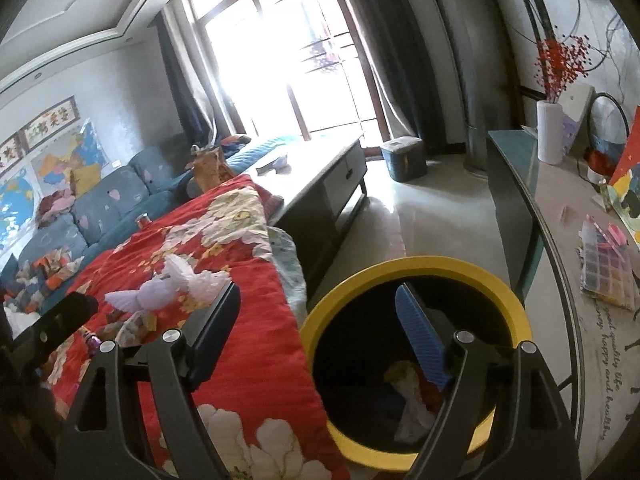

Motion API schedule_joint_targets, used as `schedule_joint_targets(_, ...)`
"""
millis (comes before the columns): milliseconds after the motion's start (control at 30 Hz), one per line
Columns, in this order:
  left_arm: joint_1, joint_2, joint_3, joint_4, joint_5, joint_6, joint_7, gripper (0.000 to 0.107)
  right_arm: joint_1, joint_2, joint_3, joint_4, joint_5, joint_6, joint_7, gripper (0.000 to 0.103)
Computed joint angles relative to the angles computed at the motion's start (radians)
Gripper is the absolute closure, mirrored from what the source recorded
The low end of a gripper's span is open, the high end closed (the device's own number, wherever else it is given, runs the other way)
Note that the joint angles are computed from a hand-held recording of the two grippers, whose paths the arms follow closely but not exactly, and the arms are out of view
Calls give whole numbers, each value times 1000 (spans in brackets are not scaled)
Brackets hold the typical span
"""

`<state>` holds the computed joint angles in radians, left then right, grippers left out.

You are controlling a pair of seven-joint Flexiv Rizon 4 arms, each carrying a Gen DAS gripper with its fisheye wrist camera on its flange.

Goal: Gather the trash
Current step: 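Move both open grippers back toward the remaining snack wrappers on the bedspread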

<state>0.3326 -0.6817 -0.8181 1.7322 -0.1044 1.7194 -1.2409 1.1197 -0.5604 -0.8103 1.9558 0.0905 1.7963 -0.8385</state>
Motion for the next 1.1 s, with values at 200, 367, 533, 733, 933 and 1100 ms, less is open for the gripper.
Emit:
schedule_joint_targets(200, 34, 13, -1, 24, 6, 33, -41, 15, -5, 2, 27, -18, -11, 6, -16, 26)
schedule_joint_targets(367, 57, 23, 7, 35, 37, 61, -83, 15, -11, -1, 56, -39, -22, 10, -42, 26)
schedule_joint_targets(533, 83, 30, 11, 40, 60, 74, -132, 15, -39, 0, 109, -71, -47, 0, -63, 26)
schedule_joint_targets(733, 111, 35, 22, 43, 79, 90, -189, 15, -79, -2, 182, -106, -92, -17, -71, 26)
schedule_joint_targets(933, 127, 40, 41, 42, 96, 106, -242, 15, -110, -11, 235, -142, -143, -33, -69, 26)
schedule_joint_targets(1100, 137, 41, 62, 35, 103, 107, -281, 15, -158, -20, 295, -176, -185, -43, -68, 26)
